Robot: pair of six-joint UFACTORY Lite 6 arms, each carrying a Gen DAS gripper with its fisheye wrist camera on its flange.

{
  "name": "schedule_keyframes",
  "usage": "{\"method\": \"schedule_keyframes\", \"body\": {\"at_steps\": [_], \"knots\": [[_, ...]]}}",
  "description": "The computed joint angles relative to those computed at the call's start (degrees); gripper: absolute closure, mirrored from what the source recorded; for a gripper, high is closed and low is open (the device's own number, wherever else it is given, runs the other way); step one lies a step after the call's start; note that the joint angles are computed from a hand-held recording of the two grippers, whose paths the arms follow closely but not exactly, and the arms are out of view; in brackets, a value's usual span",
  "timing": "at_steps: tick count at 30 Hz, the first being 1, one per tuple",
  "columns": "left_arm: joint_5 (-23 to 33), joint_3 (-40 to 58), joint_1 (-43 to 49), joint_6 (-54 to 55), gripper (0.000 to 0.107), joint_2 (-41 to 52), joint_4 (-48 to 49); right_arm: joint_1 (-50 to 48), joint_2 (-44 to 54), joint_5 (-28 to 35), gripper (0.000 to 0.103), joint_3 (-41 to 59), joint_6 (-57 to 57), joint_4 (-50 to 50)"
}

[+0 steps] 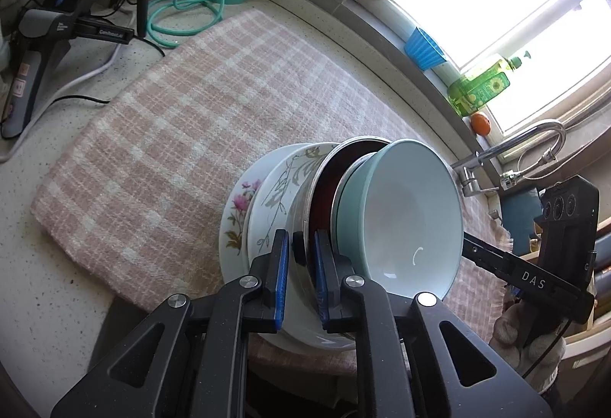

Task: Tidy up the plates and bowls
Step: 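Carry the nested bowls with both grippers onto the plate stack, then open both grippers and withdraw them from the stacked dishes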

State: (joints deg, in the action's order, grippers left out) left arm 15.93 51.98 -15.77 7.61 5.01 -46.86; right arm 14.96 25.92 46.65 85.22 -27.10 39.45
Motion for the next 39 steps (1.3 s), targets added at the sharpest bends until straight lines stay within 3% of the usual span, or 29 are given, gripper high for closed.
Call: {"method": "schedule_keyframes", "body": {"at_steps": [2,6,11,15,20,22,24,28,32,37,39], "knots": [[-0.29,-0.12,-0.45,-3.22,0.094,-0.43,3.10,-0.23,-1.02,-0.46,0.084,-1.16,-0.55,0.26],[-1.05,-0.88,-1.18,-10.60,0.089,-2.06,9.92,-1.12,-3.00,-0.79,0.063,-3.15,-1.63,1.24],[-1.57,-2.11,-1.85,-21.20,0.085,-5.12,20.10,-2.61,-6.18,-0.51,0.062,-5.49,-3.66,3.00],[-0.92,-2.58,-3.71,-35.08,0.083,-8.40,34.03,-3.52,-9.83,-0.94,0.046,-7.86,-5.01,3.59],[1.60,-3.27,-8.14,-54.63,0.068,-12.74,53.96,-3.93,-14.69,-1.27,0.046,-10.96,-5.89,1.96],[3.14,-3.22,-10.47,-62.39,0.062,-13.84,61.69,-3.90,-16.73,-1.52,0.044,-12.51,-6.19,1.42],[5.22,-3.06,-13.39,-70.49,0.054,-14.78,69.53,-3.96,-18.83,-2.11,0.035,-14.29,-6.80,1.22],[9.53,-3.16,-19.19,-83.69,0.041,-16.07,81.14,-4.56,-23.70,-2.90,0.034,-18.12,-8.20,0.56],[14.38,-3.16,-24.88,-93.26,0.035,-16.36,88.22,-6.03,-28.80,-3.25,0.022,-21.94,-10.17,1.32],[21.01,-1.97,-31.31,-100.92,0.030,-15.31,92.81,-6.84,-34.49,-3.95,0.018,-25.80,-10.37,0.01],[23.90,-0.94,-33.63,-103.40,0.030,-14.60,94.14,-6.88,-36.30,-4.51,0.012,-26.96,-10.73,-0.43]]}}
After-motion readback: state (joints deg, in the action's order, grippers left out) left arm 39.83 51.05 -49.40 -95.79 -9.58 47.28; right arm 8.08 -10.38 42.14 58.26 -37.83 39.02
